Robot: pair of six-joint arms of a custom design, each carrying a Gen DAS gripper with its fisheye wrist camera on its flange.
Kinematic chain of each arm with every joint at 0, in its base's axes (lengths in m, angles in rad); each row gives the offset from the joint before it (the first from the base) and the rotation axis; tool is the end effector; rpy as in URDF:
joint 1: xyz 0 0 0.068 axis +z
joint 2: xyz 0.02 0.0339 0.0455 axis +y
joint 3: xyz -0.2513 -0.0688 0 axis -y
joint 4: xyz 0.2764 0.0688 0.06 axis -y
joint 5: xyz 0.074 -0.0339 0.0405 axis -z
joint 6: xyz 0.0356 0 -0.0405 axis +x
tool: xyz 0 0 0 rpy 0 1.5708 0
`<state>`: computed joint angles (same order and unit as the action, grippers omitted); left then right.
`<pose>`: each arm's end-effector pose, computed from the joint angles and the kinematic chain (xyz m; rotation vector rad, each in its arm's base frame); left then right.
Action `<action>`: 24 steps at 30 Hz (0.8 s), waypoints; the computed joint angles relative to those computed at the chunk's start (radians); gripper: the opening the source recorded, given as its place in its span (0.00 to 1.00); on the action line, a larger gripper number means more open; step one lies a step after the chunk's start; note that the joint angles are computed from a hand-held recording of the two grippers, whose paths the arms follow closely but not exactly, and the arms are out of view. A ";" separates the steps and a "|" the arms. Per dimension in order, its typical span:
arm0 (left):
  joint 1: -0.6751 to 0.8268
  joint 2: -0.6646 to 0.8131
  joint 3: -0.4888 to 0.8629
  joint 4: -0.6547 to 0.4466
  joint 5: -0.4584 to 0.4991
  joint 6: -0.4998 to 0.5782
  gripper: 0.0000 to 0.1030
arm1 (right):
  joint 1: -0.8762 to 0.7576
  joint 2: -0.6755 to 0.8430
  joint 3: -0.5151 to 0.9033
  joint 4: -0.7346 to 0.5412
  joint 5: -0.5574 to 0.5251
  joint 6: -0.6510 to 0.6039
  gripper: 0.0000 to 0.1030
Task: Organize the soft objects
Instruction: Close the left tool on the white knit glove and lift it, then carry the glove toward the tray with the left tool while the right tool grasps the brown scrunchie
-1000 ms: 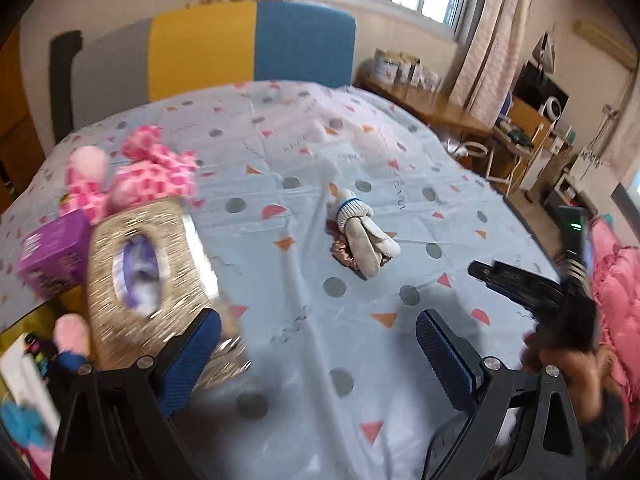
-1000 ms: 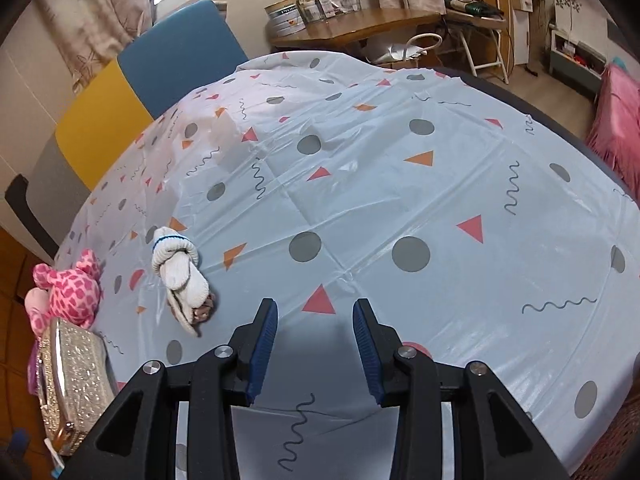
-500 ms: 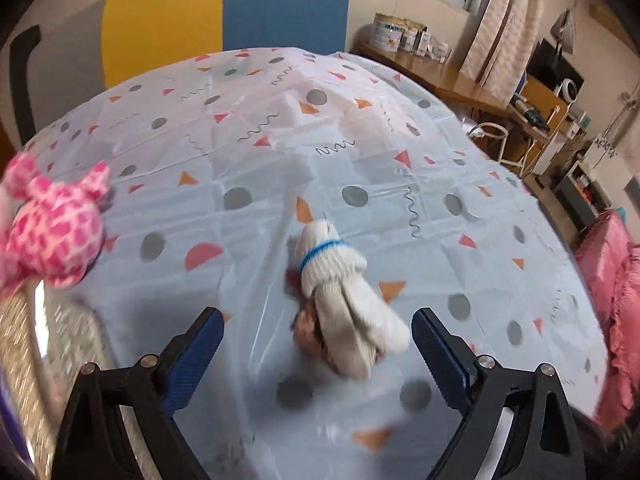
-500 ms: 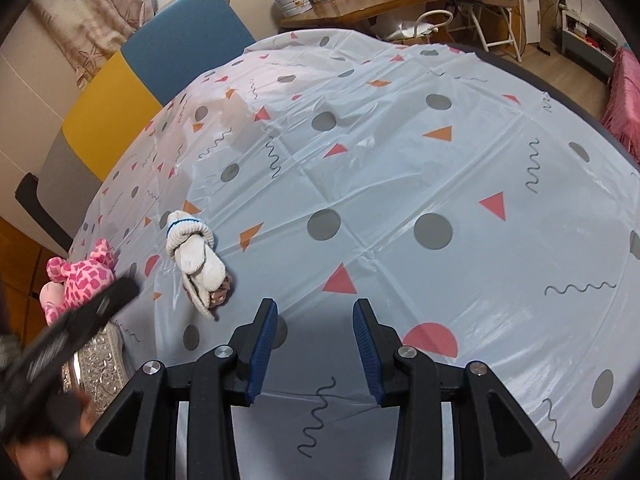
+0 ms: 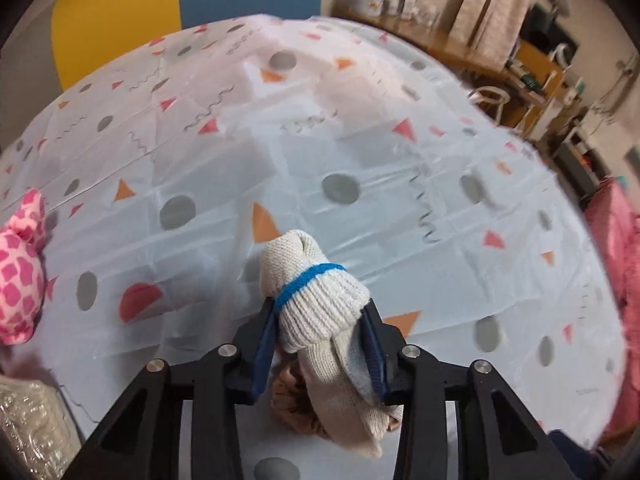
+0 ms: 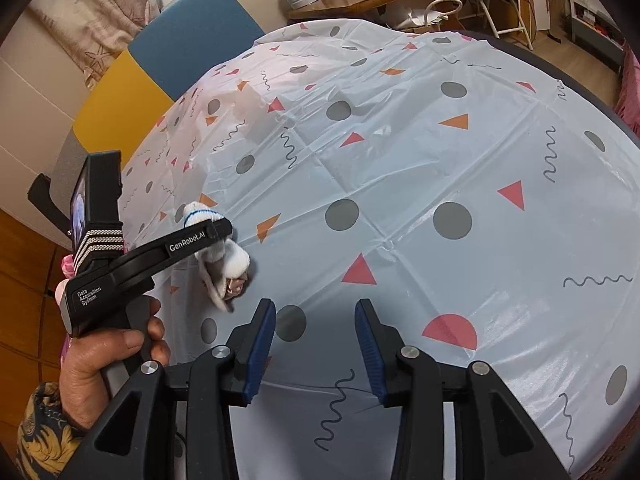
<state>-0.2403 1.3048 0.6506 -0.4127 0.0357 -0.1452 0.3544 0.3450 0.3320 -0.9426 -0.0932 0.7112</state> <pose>0.2548 -0.0638 0.1394 0.1380 2.6446 -0.1770 0.1150 0.0461 0.1655 0.4248 2.5738 0.5257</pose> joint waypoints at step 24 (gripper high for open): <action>0.738 -0.220 0.291 -0.358 0.297 0.325 0.39 | 0.165 0.169 -0.003 0.082 0.098 0.018 0.40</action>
<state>0.4972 1.0848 0.9413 -0.7708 0.3325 0.1803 0.5194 0.5140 0.3289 -0.8602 0.0047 0.7289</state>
